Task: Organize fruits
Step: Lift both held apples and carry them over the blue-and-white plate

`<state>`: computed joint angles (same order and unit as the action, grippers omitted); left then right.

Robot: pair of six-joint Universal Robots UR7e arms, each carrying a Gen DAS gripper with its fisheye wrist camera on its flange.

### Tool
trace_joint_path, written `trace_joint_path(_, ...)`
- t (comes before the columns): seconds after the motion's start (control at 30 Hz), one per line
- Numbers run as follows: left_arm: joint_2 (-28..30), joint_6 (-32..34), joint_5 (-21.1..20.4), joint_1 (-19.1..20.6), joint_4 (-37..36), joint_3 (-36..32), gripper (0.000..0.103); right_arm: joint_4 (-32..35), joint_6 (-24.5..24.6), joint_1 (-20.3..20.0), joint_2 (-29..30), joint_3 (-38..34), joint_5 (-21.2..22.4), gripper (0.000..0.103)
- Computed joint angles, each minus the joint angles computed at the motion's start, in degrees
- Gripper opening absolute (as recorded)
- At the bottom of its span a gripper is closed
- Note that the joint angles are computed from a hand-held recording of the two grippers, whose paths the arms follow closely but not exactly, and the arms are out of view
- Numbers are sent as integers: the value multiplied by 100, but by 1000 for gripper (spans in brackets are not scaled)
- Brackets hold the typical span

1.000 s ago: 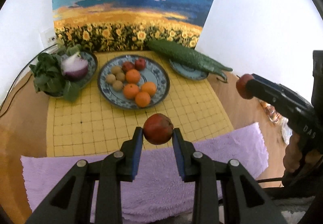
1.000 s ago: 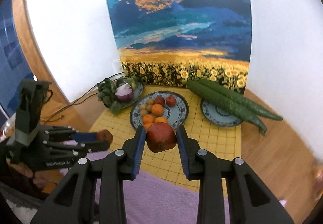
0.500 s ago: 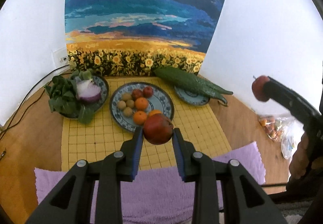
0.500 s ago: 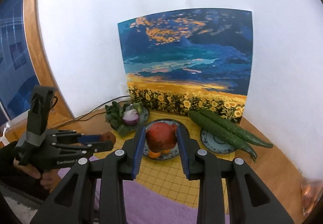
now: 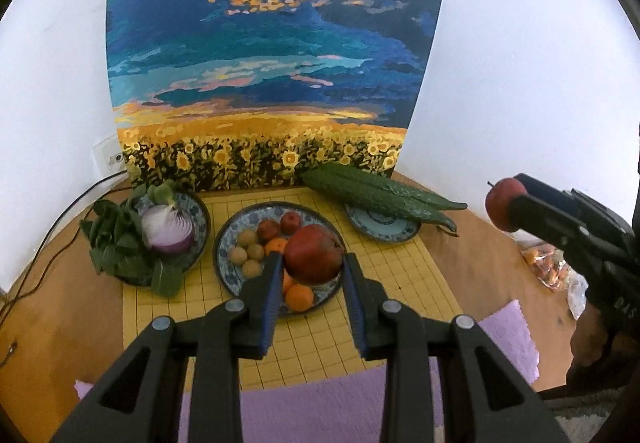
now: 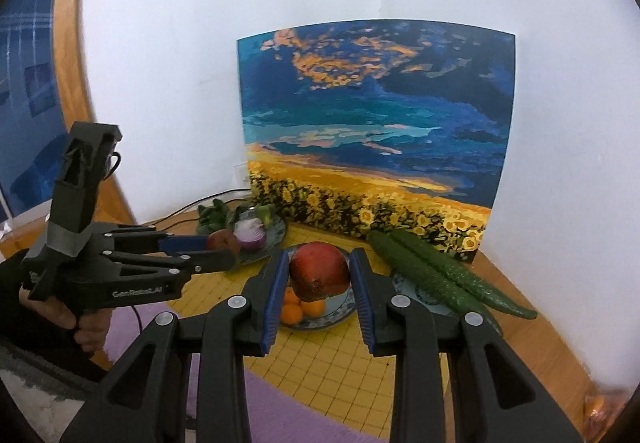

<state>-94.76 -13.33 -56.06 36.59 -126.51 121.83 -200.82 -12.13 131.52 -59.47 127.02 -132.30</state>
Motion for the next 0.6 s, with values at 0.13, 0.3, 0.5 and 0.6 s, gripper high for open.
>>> trace_joint_path(0.13, 161, 75, -39, 177, -44, -138, 31, 2, 122, -151, -32, -16, 68, 33)
trace_joint_path(0.3, 302, 117, -125, 379, -38, -259, 31, 96, 233, -287, -12, -55, 169, 33)
trace_joint_path(0.5, 434, 193, -253, 590, -128, -347, 31, 238, 207, -401, 75, -177, 239, 33)
trace_joint_path(0.6, 546, 207, -339, 720, -193, -388, 31, 335, 246, -474, 107, -229, 294, 33)
